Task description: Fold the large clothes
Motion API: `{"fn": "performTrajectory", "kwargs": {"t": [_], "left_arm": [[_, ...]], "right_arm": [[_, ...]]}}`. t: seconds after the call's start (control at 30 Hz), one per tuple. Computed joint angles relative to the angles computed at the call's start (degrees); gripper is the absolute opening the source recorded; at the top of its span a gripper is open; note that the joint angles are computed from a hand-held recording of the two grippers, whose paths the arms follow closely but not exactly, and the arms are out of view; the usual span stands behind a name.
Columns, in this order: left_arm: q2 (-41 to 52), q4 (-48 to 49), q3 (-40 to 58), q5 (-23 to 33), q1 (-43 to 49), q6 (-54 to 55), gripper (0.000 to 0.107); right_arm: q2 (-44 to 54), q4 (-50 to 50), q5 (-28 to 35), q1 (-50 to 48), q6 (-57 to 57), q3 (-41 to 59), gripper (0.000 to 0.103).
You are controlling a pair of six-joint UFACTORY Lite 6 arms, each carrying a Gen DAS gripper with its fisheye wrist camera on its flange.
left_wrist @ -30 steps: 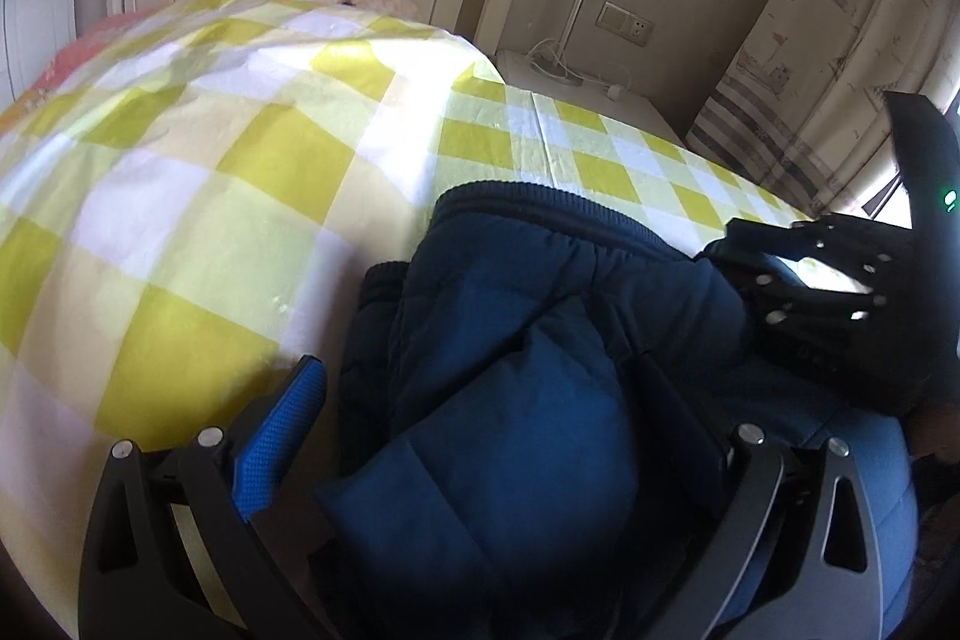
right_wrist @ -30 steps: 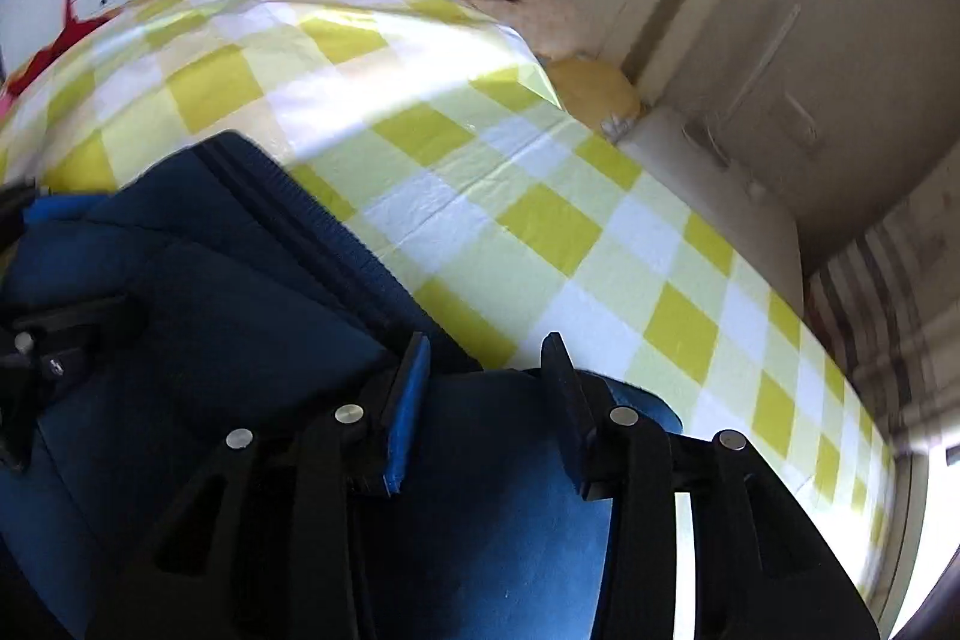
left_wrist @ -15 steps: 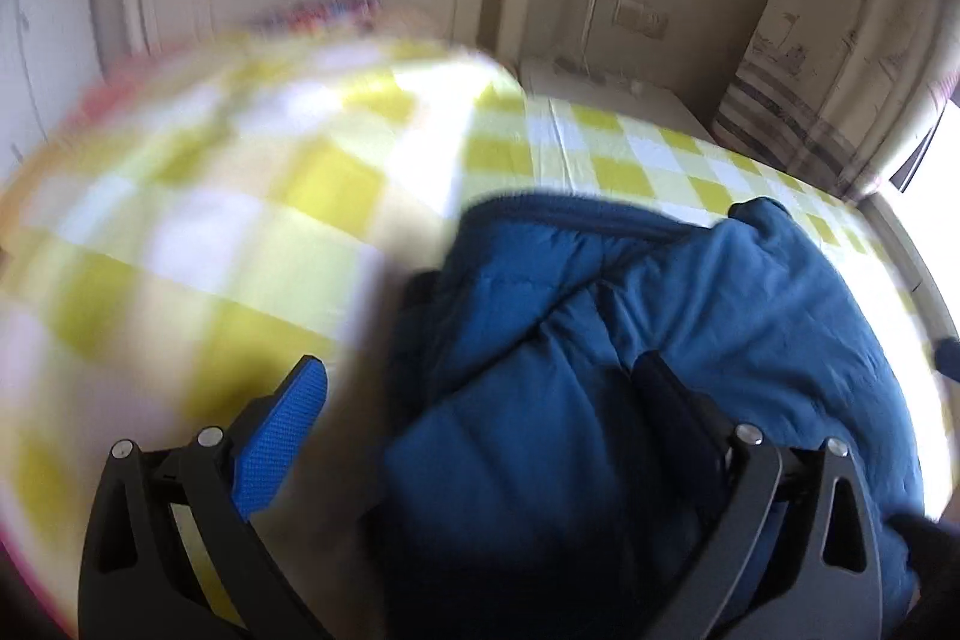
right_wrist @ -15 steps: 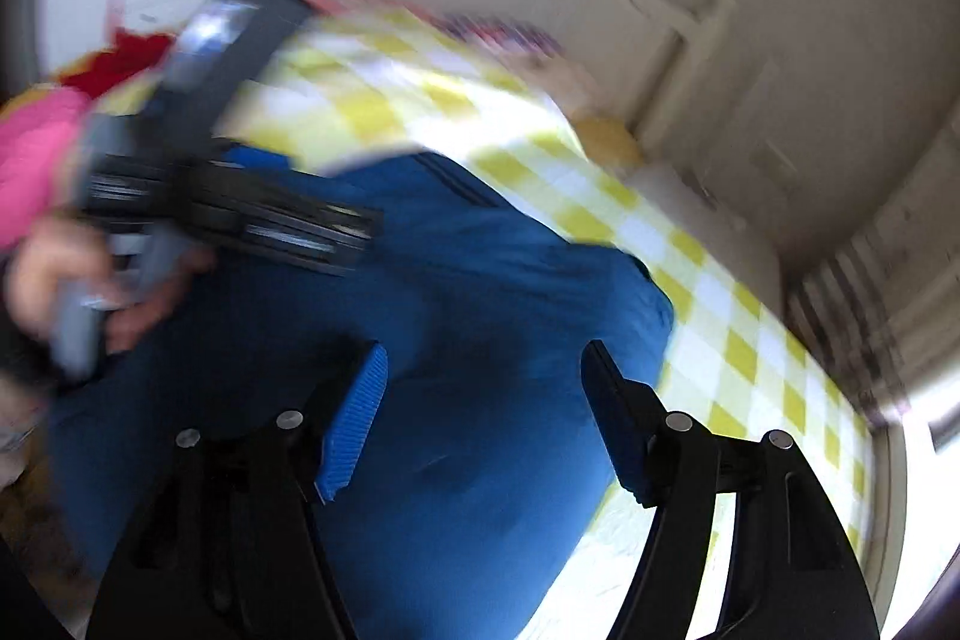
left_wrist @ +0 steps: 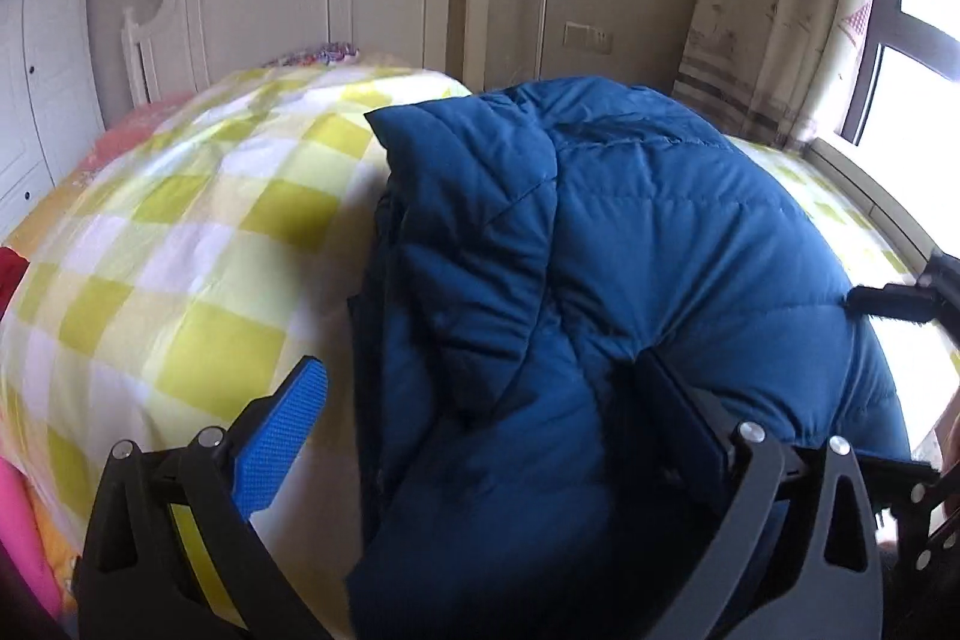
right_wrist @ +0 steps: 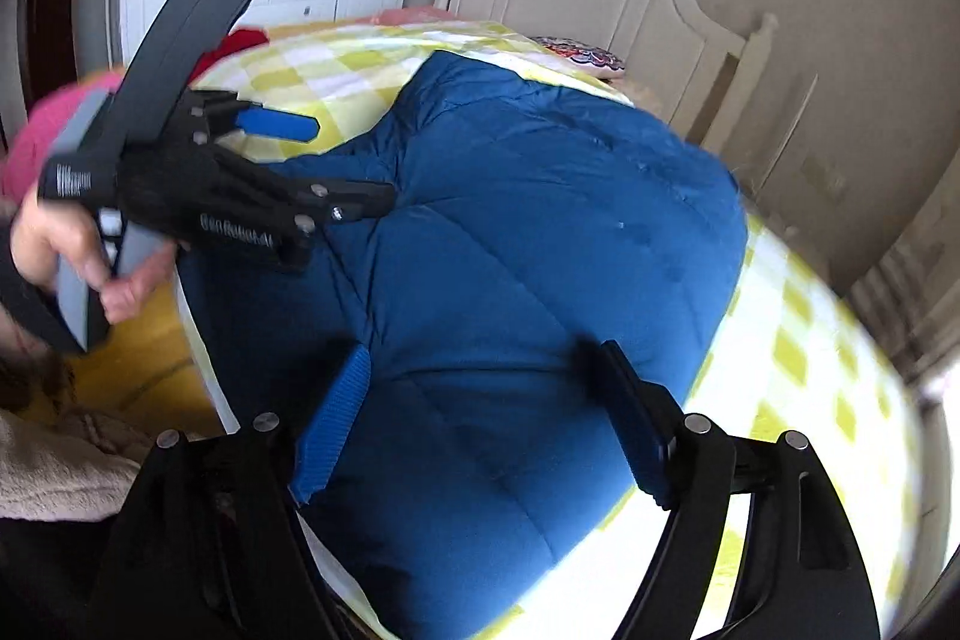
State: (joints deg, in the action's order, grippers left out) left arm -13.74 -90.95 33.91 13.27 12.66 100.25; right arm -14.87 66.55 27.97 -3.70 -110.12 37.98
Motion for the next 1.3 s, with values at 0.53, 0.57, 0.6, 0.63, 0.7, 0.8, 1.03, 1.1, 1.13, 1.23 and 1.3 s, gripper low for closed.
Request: {"fn": "performTrajectory", "kwargs": {"t": [0.53,0.57,0.6,0.63,0.7,0.8,1.03,1.1,1.13,1.23,1.3], "left_arm": [[-3.2,7.2,-3.4,4.3,4.9,-4.8,0.101],[-2.5,6.1,-3.2,4.9,5.0,-4.0,0.101],[-1.9,5.5,-3.3,6.7,6.3,-3.6,0.101],[-0.7,5.5,-2.7,8.0,7.1,-3.9,0.101],[-0.4,9.2,-2.1,10.1,8.2,-8.0,0.101],[-1.8,16.4,-1.2,15.3,11.6,-14.7,0.101],[13.6,24.9,16.6,34.4,20.9,-28.1,0.101],[22.6,30.5,24.7,35.2,18.3,-34.3,0.101],[26.0,32.4,27.6,35.8,17.6,-36.8,0.101],[36.9,33.6,35.1,43.3,18.1,-39.2,0.101],[38.3,32.4,35.6,46.2,19.7,-36.1,0.101]], "right_arm": [[-1.1,-2.1,10.2,-5.8,1.2,1.9,0.075],[-1.4,0.4,11.7,-7.4,-0.3,1.8,0.075],[-0.5,3.6,13.9,-9.2,-1.8,2.4,0.075],[1.0,4.3,14.2,-9.3,-1.8,3.1,0.075],[5.4,2.6,7.7,-4.8,-2.6,2.2,0.077],[4.3,1.8,6.9,-4.1,-1.3,1.5,0.077],[18.7,2.8,29.1,-19.6,15.3,17.1,0.099],[28.7,-0.5,31.6,-20.3,25.2,24.5,0.099],[32.2,-1.7,32.4,-20.3,28.0,26.9,0.099],[41.8,-4.8,34.9,-18.8,34.0,33.8,0.099],[46.7,-5.2,38.7,-18.6,35.2,37.1,0.099]]}}
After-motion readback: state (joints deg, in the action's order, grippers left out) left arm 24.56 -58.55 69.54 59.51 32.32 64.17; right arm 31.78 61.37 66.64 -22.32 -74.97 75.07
